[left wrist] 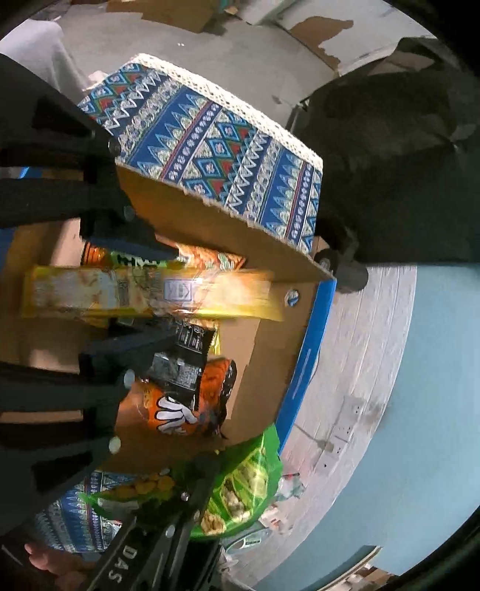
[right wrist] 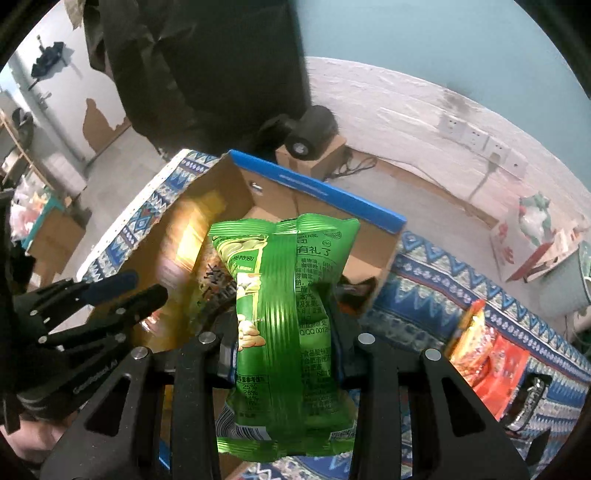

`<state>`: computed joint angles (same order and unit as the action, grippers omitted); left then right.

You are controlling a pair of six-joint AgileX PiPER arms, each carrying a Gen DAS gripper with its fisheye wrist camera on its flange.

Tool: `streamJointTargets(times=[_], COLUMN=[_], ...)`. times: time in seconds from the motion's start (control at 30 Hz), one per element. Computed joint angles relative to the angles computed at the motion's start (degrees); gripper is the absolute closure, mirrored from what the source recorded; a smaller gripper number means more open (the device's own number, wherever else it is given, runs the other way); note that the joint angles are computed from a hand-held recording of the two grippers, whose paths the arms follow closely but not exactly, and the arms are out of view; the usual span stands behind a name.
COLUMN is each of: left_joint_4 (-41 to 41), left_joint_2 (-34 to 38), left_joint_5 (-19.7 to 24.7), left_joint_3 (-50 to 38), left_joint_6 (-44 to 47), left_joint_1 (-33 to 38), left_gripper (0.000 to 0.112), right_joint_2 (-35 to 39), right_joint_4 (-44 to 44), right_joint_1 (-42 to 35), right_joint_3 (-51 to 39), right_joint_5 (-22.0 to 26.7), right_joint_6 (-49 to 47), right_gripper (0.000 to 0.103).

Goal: Organize snacks
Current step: 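Lift both snacks and carry them over the cardboard box, then open both grippers to drop the snacks into the box, then move both grippers back over the remaining snacks on the table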

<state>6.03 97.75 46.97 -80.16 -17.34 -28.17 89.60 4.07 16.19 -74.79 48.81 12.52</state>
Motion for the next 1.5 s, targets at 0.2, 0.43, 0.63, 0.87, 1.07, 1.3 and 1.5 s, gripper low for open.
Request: streamJointTargets(times=[0.2, 0.43, 0.63, 0.87, 1.07, 1.3, 1.5], left_joint_4=[1.2, 0.4, 0.6, 1.8, 2.0, 4.3, 6.6], left_joint_2=[-1.8, -3.8, -4.6, -4.8, -4.5, -2.9, -1.5], left_joint_5=[0.7, 1.0, 1.5, 2.5, 3.0, 4.5, 6.2], left_joint_3=[1.2, 2.2, 2.6, 1.5, 0.2, -2.3, -5.8], left_joint_6=[-1.1, -0.8, -0.7, -2.0, -2.6, -4.9, -7.1], left_joint_1=[1.3, 2.4, 2.5, 0.5, -2.7, -8.0, -13.5], left_gripper=[0.057, 0.057, 0.056, 0.056, 0.056, 0.05, 0.038], right_joint_2=[3.4, 6.7, 7.7, 4.6, 0.0, -6.1, -11.4], right_joint_4=[0.1, 1.5, 5.3, 4.3, 1.8, -0.3, 0.0], right_joint_1=[1.5, 2.5, 1.9, 1.4, -0.6, -3.9, -8.9], right_joint_3=[-3.0, -5.5, -6.1, -4.1, -0.9, 3.6, 7.9], right_joint_5=[0.5, 0.7, 0.5, -0.6, -0.8, 0.0, 1.3], right_joint_6=[-0.4, -0.1, -2.7, -2.2, -1.1, -2.6, -6.1], right_gripper=[0.068, 0.068, 0.067, 0.045, 0.037, 0.033, 0.032])
